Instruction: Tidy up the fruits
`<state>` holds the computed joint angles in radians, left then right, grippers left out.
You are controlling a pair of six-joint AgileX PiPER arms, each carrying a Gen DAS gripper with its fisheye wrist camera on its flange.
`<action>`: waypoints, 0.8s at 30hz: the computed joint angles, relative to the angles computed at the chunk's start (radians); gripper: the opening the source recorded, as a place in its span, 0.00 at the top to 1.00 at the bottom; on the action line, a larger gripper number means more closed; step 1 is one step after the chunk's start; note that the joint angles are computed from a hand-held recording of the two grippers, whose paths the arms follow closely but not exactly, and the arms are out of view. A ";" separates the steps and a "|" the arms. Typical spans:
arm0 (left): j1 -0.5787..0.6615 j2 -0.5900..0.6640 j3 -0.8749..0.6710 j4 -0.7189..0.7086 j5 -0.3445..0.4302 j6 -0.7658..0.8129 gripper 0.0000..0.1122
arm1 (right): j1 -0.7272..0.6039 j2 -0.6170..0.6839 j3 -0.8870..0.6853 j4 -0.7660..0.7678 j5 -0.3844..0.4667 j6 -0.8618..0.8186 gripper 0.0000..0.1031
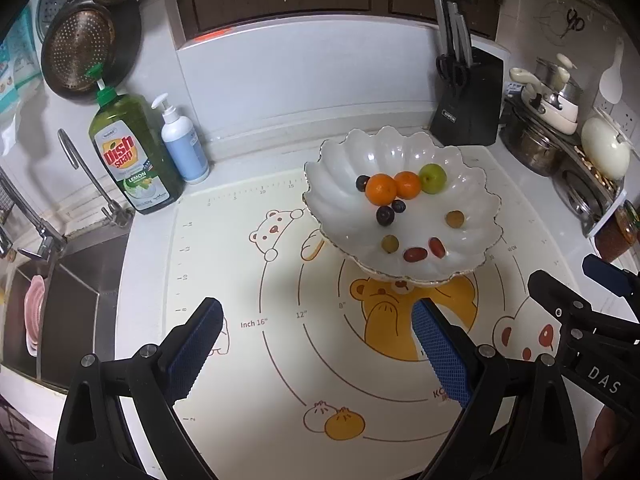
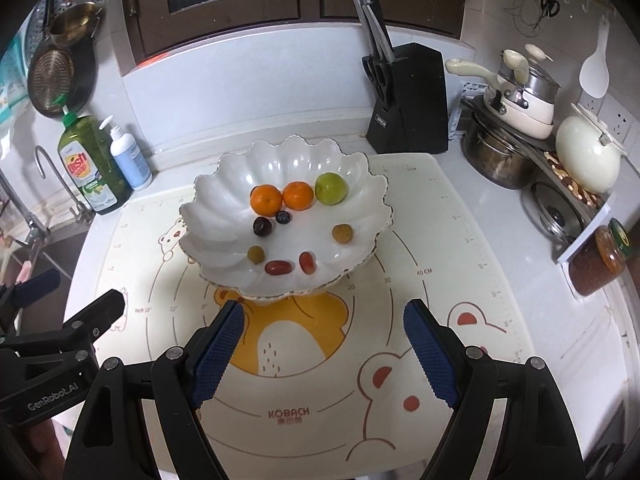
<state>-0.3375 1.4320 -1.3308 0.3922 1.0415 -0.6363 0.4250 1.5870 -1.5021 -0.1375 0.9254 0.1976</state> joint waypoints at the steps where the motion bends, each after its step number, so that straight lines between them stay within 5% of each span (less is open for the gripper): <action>1: -0.001 -0.006 0.004 -0.001 0.001 0.001 0.14 | 0.005 -0.008 0.007 -0.005 0.001 0.008 0.20; 24: -0.071 -0.135 0.093 0.012 0.038 -0.020 0.14 | 0.065 -0.165 0.160 -0.073 0.007 0.129 0.20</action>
<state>-0.4086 1.2970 -1.2378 0.4037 1.0798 -0.6562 0.4903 1.4218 -1.3421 -0.2107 0.9327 0.3269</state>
